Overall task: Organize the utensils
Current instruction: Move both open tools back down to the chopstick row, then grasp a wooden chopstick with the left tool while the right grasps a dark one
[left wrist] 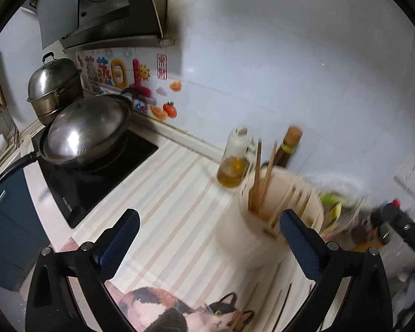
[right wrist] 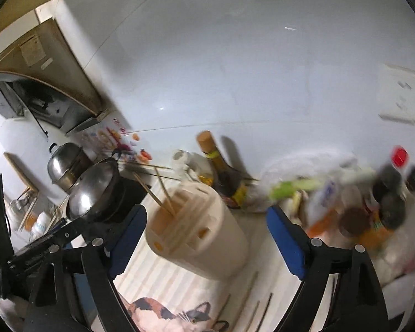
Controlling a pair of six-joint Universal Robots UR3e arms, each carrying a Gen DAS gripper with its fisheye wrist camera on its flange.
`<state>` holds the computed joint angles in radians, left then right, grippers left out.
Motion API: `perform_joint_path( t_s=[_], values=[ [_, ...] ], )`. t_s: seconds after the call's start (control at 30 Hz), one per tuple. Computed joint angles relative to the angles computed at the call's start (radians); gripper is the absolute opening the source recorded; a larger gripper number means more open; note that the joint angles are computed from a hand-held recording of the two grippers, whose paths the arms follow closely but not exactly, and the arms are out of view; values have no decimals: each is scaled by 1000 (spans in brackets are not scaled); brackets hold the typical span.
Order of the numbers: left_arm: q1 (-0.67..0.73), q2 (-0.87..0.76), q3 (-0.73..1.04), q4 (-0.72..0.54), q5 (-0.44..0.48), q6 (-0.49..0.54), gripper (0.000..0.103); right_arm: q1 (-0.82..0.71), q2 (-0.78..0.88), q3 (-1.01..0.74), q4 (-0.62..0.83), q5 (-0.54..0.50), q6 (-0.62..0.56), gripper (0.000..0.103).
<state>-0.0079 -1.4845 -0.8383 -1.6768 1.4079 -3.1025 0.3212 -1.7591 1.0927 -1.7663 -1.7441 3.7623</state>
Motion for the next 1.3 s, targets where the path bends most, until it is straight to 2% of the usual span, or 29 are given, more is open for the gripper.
perform_joint_path(
  t_s=[0.07,0.2,0.37,0.43,0.5,0.6,0.7,0.77,0.8,0.83,0.9,1.0,1.07,1.13,1.17,1.27,1.3],
  values=[
    [-13,56,-109,19,-2,12,103,24,-66,87,21,-44,43,97],
    [-85,134,-311,68,41,16,103,46,-187,261,60,-96,112,98],
    [-206,200,-547,166,123,-3,103,-5,-368,510,120,-34,155,96],
    [-250,210,-614,195,158,-12,103,-47,-443,606,143,23,149,81],
    [-293,204,-663,207,182,-25,103,-121,-524,704,186,108,120,60],
    [-349,179,-730,235,222,-39,103,-200,-628,831,234,205,88,44],
    [-371,153,-790,245,210,-26,98,-233,-680,912,256,257,67,37],
    [-397,120,-823,260,219,-12,80,-226,-673,950,244,275,68,36],
    [-408,105,-830,261,218,-4,77,-225,-664,968,230,290,65,36],
    [-420,88,-838,267,222,2,69,-208,-632,971,202,292,78,36],
    [-439,65,-856,282,221,23,66,-183,-581,992,151,305,88,36],
    [-470,30,-871,302,247,45,51,-158,-497,1007,84,322,95,36],
    [-474,17,-880,307,249,61,26,-148,-437,1007,41,332,99,36],
    [-464,28,-891,313,228,67,9,-126,-371,1004,-4,332,108,36],
    [-456,31,-892,304,217,62,5,-113,-344,997,-21,332,115,36],
    [-427,44,-900,296,215,9,5,-61,-232,965,-67,309,130,35],
    [-407,58,-908,287,212,-9,5,-33,-190,940,-66,287,143,24]
  ],
)
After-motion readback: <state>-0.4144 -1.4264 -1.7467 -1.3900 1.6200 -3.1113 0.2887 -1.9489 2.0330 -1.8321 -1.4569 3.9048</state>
